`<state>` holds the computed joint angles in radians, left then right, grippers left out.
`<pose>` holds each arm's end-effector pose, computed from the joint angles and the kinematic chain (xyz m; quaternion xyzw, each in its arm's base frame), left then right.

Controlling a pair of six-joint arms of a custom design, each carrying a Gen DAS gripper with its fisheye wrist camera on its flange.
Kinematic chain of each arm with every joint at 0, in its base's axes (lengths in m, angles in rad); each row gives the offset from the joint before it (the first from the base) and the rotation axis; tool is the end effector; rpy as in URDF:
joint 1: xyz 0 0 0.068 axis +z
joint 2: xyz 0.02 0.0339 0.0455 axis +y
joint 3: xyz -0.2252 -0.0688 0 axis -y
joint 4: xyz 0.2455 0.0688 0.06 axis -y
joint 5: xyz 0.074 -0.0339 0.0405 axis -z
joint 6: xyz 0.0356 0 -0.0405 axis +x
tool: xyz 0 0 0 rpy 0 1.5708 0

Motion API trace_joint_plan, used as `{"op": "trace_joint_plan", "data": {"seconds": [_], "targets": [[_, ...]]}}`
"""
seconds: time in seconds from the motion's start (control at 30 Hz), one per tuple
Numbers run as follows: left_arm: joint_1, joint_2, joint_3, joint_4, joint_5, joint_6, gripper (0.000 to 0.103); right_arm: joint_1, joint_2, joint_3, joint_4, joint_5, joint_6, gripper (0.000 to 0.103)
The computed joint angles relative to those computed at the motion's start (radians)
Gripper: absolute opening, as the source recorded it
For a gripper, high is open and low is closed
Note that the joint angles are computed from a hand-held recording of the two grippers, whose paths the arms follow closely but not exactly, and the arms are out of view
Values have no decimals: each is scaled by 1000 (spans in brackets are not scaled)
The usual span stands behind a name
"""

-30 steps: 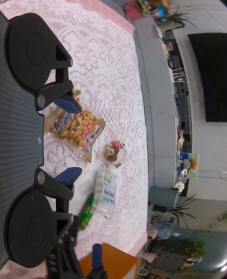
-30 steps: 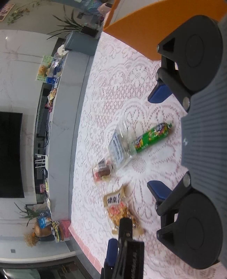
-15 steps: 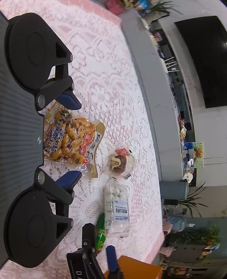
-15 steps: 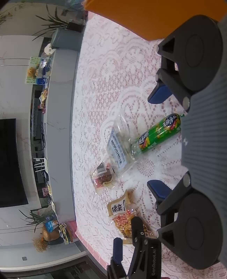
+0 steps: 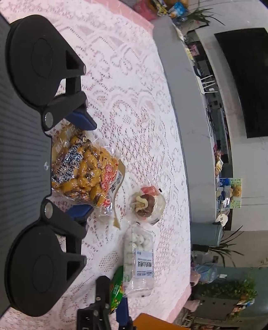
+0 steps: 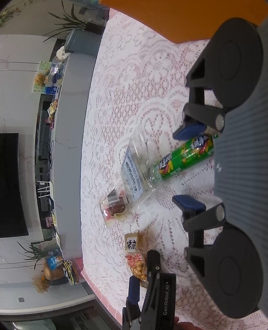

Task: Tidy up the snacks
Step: 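Grasp the yellow peanut bag with the left tool while the right tool grasps the green sausage stick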

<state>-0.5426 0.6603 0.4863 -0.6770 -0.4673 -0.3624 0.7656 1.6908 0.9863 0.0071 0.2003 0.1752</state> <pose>0.1488 -0.0710 0.1887 0.0007 0.9141 0.0451 0.4029 0.2618 0.2418 0.1539 -0.2218 0.8749 0.1100 0.4162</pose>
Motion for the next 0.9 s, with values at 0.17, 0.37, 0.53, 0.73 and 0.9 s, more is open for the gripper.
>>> {"op": "trace_joint_plan", "data": {"seconds": [0.17,0.37,0.53,0.73,0.9], "targets": [[-67,30,40,-44,-69,-3,60,10,-19,4,-35,14,2,23],[-113,48,74,-95,-104,-25,52,10,-41,14,-77,-18,20,21],[-112,-22,133,-179,-47,-87,39,15,-49,48,-157,-46,56,21],[-137,-61,166,-273,-8,-141,37,12,-34,66,-195,-84,71,25],[-140,-16,164,-272,-76,-176,37,15,-51,26,-114,-85,53,34]]}}
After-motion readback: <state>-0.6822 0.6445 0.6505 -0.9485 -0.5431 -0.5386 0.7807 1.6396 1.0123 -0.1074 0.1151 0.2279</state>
